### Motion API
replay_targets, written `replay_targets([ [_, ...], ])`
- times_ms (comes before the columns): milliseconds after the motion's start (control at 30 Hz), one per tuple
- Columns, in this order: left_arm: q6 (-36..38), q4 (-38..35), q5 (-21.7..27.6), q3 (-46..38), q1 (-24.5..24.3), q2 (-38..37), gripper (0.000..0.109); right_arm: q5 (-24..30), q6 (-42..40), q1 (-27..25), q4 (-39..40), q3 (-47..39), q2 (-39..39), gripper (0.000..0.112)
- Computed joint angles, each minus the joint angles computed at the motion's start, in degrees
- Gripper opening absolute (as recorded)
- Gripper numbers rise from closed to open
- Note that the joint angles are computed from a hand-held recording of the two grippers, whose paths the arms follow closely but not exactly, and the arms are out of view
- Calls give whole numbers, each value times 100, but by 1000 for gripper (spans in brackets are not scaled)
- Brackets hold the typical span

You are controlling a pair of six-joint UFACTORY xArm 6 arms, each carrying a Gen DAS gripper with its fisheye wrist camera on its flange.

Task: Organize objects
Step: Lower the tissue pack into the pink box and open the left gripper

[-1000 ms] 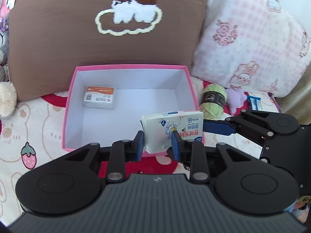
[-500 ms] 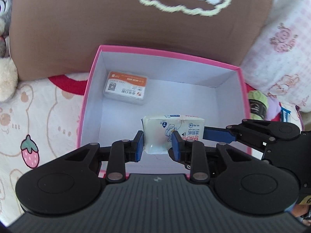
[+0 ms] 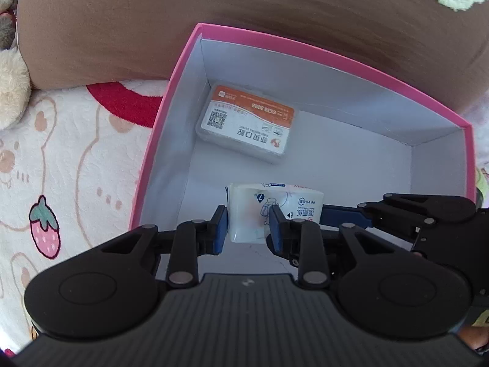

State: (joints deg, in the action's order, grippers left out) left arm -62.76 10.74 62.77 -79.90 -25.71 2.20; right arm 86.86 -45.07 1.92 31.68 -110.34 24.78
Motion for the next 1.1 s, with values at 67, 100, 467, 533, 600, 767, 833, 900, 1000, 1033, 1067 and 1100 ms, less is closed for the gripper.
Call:
replay_targets([
  [67,23,74,46,-88,4,95,27,120,72,12,-3,-227,195,51],
  [100,57,152,14,-89,-2,110,27,125,108,27,-6,-298,270,51],
  [467,-59,357,179,-159,46,210,25,27,227,109,134,-427,550,45],
  [533,-38,394,238,-229,43,270,25,-8,242,114,170,-400,559,43],
  [600,-58,444,255,-252,34,301,25,-44,265,107,206,-383,566,41],
  [767,-212,692,135,-147,-6,212,25,-172,333,95,302,-308,551,35],
  [833,-267,747,-57,-15,4,104,25,-212,455,82,303,-296,563,23],
  [900,-272,619,-453,223,84,-60,25,-73,708,40,380,-440,699,20],
  [1000,-273,604,-651,325,132,-137,25,-54,913,14,541,-442,755,20],
  [1033,-302,664,-661,334,124,-152,25,-100,938,28,552,-398,733,20],
  [1067,-320,711,-694,367,121,-182,25,-157,942,41,564,-339,698,20],
  [1100,-348,752,-716,406,120,-221,25,-203,950,60,570,-296,675,20],
])
